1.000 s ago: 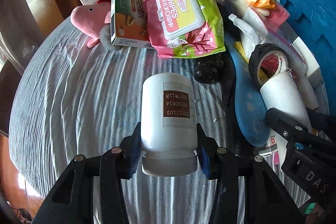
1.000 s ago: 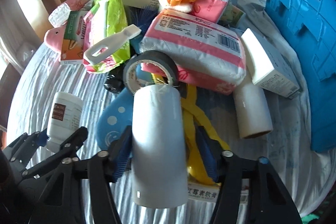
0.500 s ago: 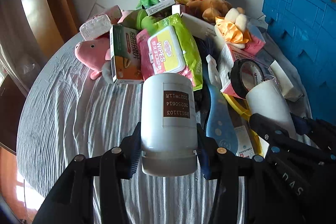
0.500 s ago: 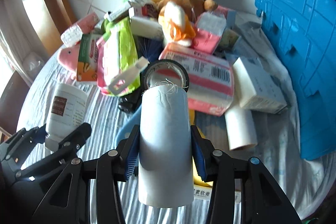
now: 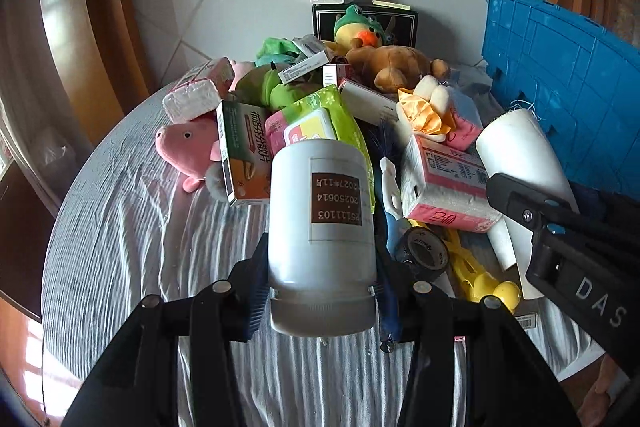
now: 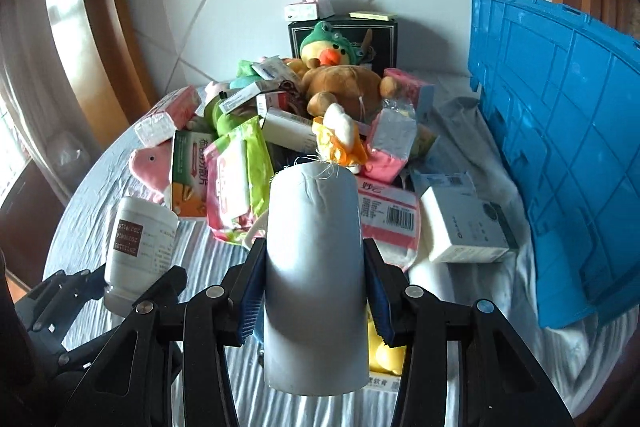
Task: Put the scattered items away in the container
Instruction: 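Lift and carry the pill bottle and paper roll with both grippers over the crate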
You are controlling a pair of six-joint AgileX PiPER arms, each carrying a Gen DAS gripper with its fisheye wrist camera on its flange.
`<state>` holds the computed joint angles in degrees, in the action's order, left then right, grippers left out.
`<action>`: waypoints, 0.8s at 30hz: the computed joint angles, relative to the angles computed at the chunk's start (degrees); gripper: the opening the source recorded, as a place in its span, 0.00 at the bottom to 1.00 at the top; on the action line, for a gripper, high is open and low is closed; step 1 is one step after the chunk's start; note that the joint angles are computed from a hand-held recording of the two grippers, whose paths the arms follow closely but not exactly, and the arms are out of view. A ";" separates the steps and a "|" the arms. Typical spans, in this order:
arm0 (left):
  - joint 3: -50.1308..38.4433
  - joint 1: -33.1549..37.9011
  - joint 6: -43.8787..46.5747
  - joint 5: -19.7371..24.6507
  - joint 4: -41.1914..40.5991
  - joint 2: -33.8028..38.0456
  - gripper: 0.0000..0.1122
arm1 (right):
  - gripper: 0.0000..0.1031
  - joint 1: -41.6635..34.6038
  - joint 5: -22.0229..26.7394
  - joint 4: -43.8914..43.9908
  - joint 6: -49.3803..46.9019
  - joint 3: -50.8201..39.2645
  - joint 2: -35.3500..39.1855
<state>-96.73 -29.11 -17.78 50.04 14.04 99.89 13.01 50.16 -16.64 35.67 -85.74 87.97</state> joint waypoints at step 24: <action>-2.98 -15.69 -22.68 6.10 16.44 -2.75 0.41 | 0.43 -11.50 0.84 10.53 -21.96 5.19 -17.27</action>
